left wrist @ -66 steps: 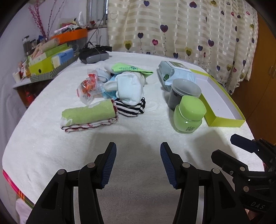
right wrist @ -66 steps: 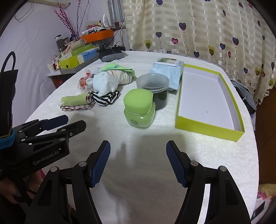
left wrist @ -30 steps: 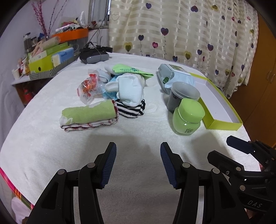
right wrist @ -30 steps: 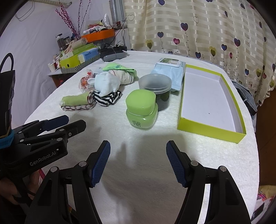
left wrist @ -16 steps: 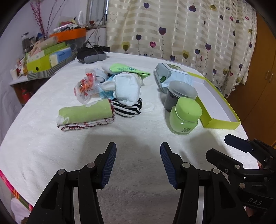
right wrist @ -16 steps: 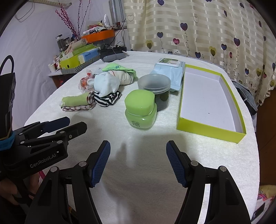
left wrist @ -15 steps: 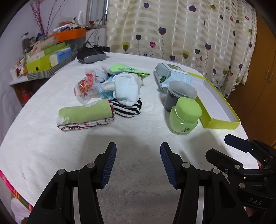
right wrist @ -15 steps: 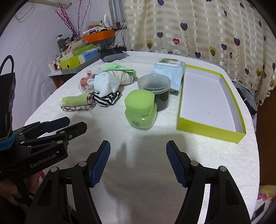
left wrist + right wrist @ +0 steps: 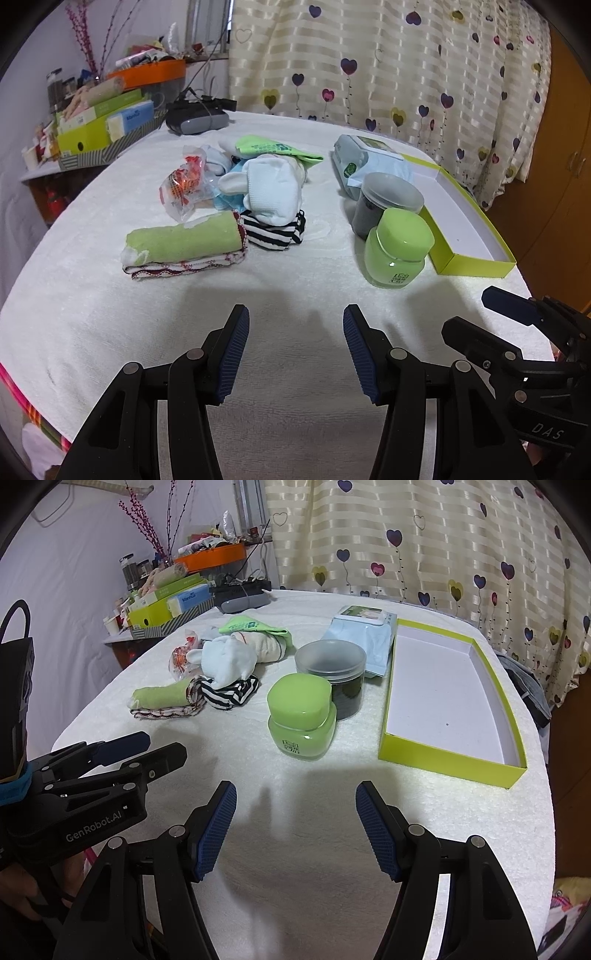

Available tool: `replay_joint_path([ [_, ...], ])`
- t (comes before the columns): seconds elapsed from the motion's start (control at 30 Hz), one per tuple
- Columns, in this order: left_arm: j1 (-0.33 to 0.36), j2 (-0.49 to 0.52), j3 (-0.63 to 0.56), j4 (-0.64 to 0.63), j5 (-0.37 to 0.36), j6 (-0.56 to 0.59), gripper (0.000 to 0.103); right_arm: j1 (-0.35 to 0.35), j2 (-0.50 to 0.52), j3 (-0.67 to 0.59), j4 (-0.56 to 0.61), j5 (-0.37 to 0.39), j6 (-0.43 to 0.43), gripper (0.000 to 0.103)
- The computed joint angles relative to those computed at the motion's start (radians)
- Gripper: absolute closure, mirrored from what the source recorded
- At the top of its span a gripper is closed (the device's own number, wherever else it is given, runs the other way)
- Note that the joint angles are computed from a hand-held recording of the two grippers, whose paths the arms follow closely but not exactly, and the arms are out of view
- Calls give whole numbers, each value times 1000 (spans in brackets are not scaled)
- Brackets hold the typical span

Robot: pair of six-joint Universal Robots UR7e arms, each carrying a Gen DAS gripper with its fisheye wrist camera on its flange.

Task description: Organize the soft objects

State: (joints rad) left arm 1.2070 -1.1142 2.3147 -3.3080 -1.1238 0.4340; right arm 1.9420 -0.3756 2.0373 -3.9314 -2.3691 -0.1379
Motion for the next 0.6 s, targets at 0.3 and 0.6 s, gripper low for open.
replay_joint_path([
  [0.3, 8, -5, -4, 19, -21, -17, 50, 5, -5, -9, 7, 1, -7, 35],
  [0.6, 36, -22, -35, 54, -58, -12, 50, 11, -1, -33, 12, 6, -38, 35],
])
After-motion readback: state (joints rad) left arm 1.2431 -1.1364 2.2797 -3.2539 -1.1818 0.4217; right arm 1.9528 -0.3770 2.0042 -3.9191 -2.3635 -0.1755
